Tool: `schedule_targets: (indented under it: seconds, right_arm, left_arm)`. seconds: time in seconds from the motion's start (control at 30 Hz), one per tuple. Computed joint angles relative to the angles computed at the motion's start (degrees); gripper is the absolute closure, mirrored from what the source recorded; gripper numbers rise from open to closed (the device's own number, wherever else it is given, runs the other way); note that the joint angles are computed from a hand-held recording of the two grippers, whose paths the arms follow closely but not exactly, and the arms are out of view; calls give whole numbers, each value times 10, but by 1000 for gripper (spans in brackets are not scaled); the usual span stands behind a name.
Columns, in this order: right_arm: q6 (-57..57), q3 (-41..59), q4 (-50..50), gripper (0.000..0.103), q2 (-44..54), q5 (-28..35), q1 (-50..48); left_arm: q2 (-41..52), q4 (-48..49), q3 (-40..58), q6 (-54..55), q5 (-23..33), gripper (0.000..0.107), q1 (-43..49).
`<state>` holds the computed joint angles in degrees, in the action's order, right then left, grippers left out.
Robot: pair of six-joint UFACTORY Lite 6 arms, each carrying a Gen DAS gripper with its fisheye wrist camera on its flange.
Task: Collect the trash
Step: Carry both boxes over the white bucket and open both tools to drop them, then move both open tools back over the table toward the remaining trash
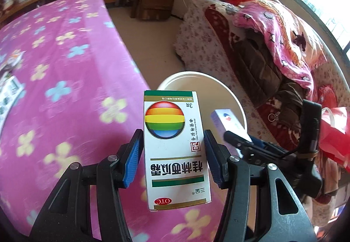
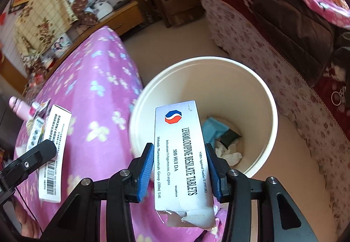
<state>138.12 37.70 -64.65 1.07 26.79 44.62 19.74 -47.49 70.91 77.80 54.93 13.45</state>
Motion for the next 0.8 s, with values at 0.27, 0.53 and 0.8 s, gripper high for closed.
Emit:
schedule_targets:
  seconds: [0.27,0.53,0.8]
  right_arm:
    - [45,-24,-15,42,0,2,-20]
    - [58,-26,-8,42,-6,-1,-1]
    - [7,43,38,42,30,41,44]
  left_arm:
    - [38,-30,30,-19,28,40,-23]
    - [36,-22,34,-13,23,39,6]
    - [27,-11,24,16,-15,39,52]
